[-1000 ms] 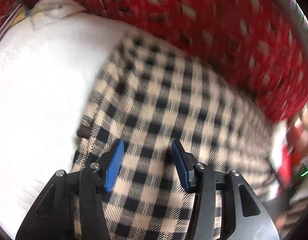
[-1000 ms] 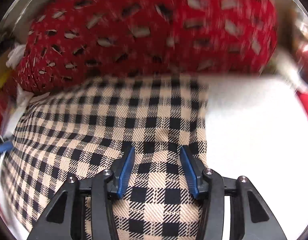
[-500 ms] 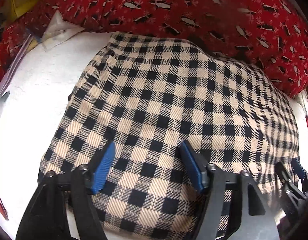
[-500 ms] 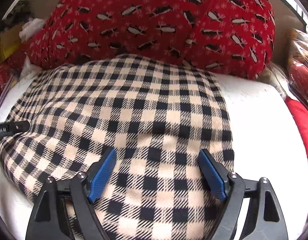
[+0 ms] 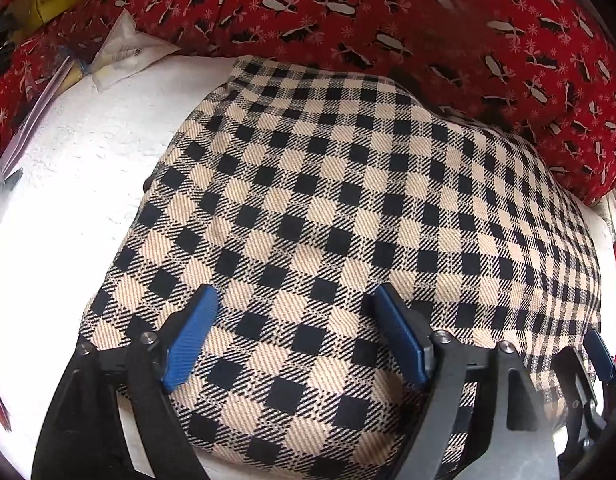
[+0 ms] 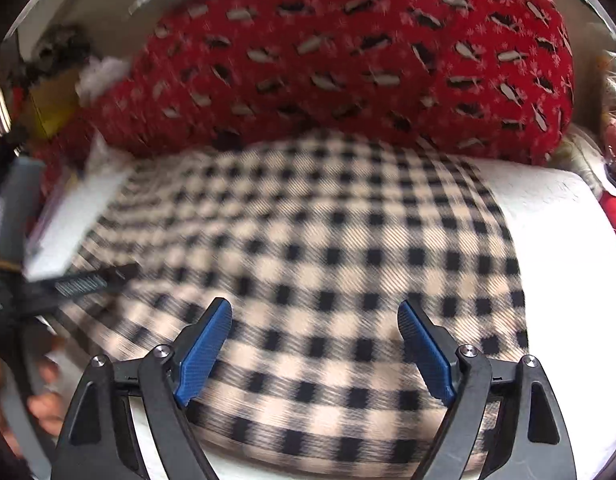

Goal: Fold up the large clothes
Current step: 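Press the folded coat flat with both open tools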

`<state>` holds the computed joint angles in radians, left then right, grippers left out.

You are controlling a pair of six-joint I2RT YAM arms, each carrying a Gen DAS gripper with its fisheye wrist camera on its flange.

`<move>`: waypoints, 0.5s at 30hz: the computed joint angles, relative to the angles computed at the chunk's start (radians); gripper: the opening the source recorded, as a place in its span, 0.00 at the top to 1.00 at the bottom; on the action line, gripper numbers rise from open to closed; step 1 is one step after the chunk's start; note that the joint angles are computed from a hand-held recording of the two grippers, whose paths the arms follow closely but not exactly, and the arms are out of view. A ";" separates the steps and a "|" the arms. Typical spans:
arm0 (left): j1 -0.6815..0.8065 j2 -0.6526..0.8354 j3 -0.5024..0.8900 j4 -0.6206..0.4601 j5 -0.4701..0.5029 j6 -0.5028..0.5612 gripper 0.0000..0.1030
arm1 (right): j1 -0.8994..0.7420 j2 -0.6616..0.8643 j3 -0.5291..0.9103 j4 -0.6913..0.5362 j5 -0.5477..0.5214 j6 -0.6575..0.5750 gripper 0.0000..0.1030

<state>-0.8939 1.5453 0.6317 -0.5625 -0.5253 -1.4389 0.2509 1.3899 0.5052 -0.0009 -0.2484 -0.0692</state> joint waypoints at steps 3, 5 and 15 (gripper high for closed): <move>-0.010 0.001 0.001 -0.006 0.002 -0.012 0.21 | 0.065 0.098 0.035 0.023 0.044 -0.018 0.16; -0.015 -0.002 -0.002 -0.006 0.009 -0.015 0.21 | 0.126 0.132 0.003 0.071 0.130 -0.055 0.16; 0.297 -0.342 -0.102 0.033 0.136 0.243 0.21 | 0.002 0.156 0.149 0.013 0.144 0.003 0.15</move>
